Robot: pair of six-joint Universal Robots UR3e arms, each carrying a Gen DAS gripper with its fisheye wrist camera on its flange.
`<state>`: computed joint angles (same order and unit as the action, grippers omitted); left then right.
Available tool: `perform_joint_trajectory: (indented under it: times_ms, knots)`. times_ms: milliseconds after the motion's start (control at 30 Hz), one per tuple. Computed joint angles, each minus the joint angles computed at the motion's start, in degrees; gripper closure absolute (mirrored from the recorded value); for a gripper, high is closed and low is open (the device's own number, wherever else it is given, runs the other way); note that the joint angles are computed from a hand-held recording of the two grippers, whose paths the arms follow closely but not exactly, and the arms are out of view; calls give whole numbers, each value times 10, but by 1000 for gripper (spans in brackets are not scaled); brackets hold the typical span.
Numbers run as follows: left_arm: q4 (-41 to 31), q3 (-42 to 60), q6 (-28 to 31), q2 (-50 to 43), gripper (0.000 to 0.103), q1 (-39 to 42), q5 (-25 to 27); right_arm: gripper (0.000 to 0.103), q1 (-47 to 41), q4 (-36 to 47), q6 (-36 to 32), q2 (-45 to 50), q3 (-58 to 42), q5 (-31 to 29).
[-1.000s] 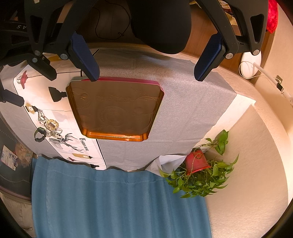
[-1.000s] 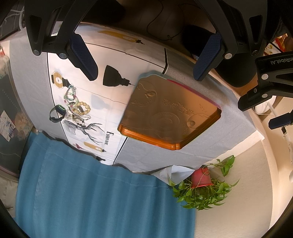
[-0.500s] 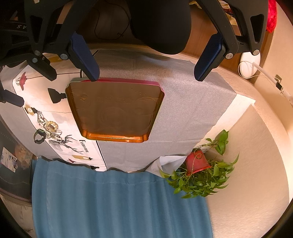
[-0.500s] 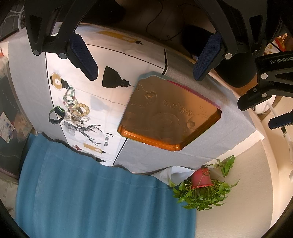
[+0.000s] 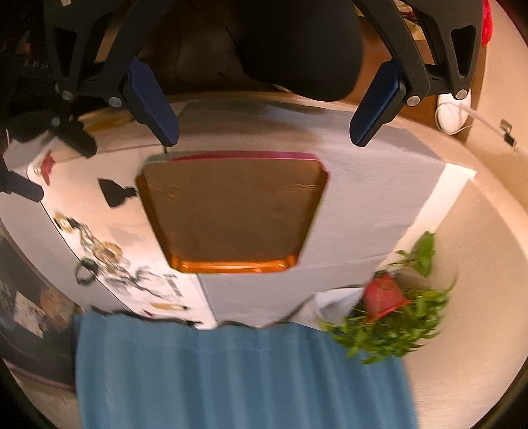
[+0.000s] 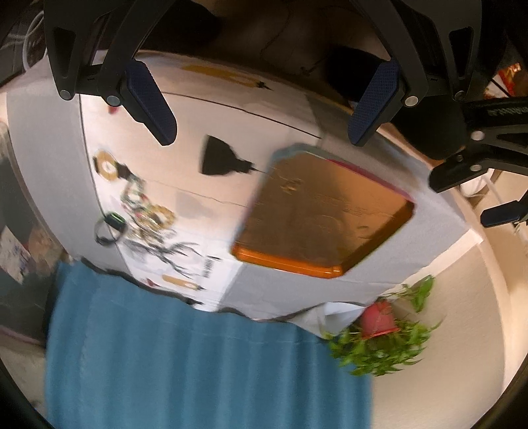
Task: Organize jewelry
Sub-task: 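Move both tools over the jewelry pile on the printed mat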
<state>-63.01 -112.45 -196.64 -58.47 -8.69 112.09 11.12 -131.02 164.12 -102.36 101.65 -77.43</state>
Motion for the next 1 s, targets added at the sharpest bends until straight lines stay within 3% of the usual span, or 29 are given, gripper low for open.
perform_joint_trajectory:
  times_ms: [200, 367, 533, 733, 767, 1000]
  knots:
    - [13, 66, -11, -119, 0, -47, -14, 0, -151, -9, -25, -5, 43, 35]
    - [23, 147, -22, -231, 0, -68, -36, 0, -238, -50, 14, 123, -39, 46]
    - [14, 254, -23, -343, 0, -77, -38, 0, -229, -28, 39, 309, -218, 26]
    - [-16, 397, -6, -463, 0, -75, -47, 0, -186, 8, 10, 440, -366, -13]
    - [-25, 426, -3, -485, 0, -75, -49, 0, -172, -1, -13, 456, -374, -49]
    - [-84, 654, 14, -649, 0, -77, -66, 0, -228, -75, -64, 412, -281, -41]
